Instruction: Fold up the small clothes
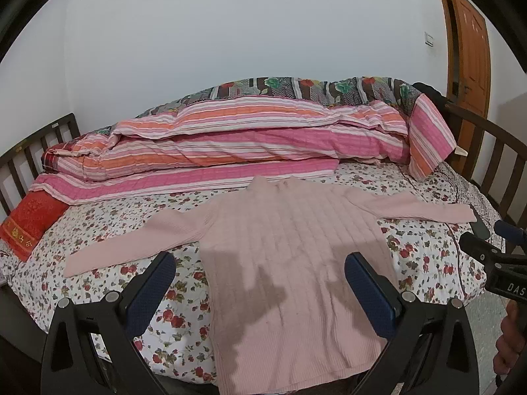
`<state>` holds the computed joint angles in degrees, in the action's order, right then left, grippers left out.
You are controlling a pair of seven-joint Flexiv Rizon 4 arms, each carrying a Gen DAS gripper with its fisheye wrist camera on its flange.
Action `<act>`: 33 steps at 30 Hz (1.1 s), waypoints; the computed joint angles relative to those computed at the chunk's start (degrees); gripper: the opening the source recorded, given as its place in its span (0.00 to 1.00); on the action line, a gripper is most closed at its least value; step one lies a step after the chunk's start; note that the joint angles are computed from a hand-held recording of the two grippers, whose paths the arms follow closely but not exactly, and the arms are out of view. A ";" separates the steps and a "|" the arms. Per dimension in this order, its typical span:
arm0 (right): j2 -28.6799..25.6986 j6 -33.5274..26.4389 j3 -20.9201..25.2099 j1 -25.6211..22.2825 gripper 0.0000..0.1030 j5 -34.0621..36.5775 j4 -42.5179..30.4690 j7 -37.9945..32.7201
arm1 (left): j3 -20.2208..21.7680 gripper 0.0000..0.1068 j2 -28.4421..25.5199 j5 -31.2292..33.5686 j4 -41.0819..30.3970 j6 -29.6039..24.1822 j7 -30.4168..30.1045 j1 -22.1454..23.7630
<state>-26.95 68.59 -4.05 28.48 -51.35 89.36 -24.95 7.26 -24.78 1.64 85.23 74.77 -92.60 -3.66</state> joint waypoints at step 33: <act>-1.08 0.72 -0.16 0.60 1.00 0.88 -1.73 -1.28 | -1.39 0.96 -0.34 -2.89 0.93 1.69 2.10 1.72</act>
<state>-28.03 69.31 -4.21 29.07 -50.47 87.62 -26.22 5.87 -25.12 -1.25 86.16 76.46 -90.50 -1.94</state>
